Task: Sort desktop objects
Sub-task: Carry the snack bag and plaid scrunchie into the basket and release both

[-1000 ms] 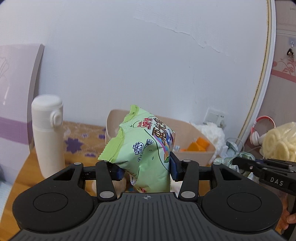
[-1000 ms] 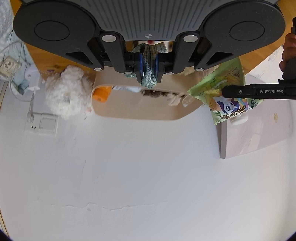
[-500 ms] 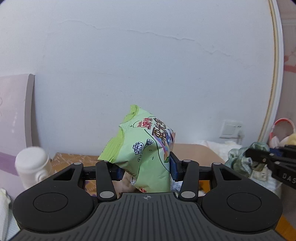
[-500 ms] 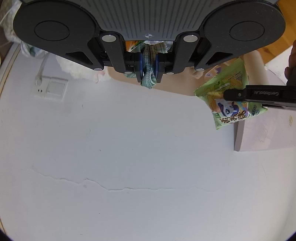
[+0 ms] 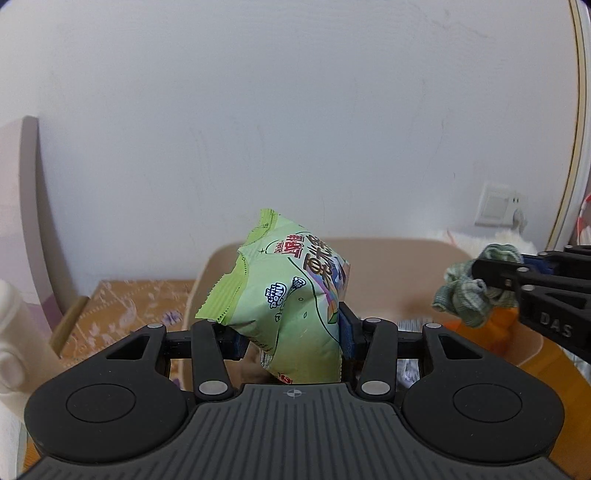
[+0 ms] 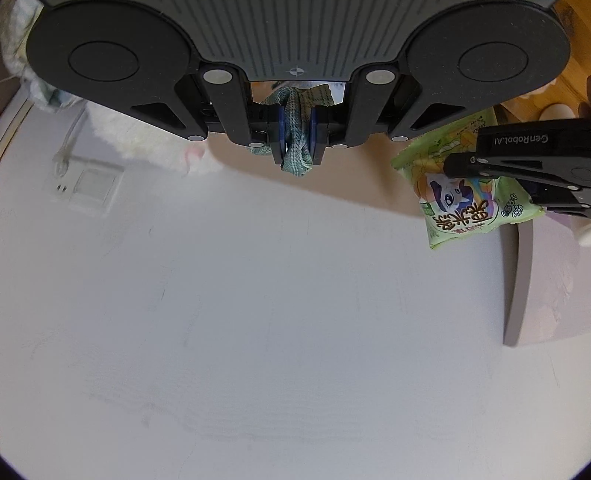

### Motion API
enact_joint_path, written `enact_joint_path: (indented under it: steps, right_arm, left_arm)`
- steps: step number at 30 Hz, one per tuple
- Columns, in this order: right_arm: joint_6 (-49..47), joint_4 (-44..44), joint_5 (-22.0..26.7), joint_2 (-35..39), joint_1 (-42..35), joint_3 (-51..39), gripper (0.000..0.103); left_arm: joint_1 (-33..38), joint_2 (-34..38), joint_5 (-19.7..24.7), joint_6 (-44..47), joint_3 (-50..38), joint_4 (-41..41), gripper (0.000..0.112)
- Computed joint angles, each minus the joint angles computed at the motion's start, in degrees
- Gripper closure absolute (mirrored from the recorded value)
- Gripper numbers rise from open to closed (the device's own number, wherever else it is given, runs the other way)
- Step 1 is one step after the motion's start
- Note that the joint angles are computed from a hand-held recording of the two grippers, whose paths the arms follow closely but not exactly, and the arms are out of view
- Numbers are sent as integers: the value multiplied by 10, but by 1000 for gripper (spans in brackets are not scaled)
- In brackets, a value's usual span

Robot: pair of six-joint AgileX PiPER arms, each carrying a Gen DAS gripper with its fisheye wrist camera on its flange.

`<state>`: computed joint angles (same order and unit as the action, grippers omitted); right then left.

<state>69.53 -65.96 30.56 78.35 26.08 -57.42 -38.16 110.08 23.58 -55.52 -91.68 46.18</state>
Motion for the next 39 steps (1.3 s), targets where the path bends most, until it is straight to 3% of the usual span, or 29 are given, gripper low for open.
enact_joint_path:
  steps: [5,6,7,8,10,13,17,19,29,33,37,39]
  right_arm:
    - [-24,36,-12,36,-19,-11,88]
    - [-27,40,-11,42,-19,-14,81]
    - [-29,43,-7,50,-18,-22,69]
    - [-25,41,-11,50,-20,-19,66]
    - [-28,49,-14,49,-22,-17,53]
    - [5,15,-18,20,-23,19,27]
    - [27,1,-3,5,-6,27,18]
    - [37,-2,-2,-4,-4,32,2]
    - [19,-2,16,-30,7,40,0]
    - [23,-1,29,-46,20,45,0]
    - [34,-4,46,-67,38,51,0]
    - [40,-6,55,-77,48,55,0]
  left_arm:
    - [-11,12,0,-44,5,71,59]
    - [-11,10,-7,-71,15,101,55]
    - [-13,8,-10,-96,21,126,44]
    - [-15,6,-11,-127,28,155,32]
    - [-16,0,-20,-203,47,222,25]
    - [-16,2,-16,-181,38,200,24]
    - [-9,-2,-19,-224,51,230,24]
    - [-4,-3,-24,-198,48,198,24]
    - [-7,-32,-10,-212,62,222,24]
    - [-24,-33,21,-230,53,264,24]
    - [-36,-75,29,-256,95,288,24]
    - [-28,-133,30,-257,150,289,24]
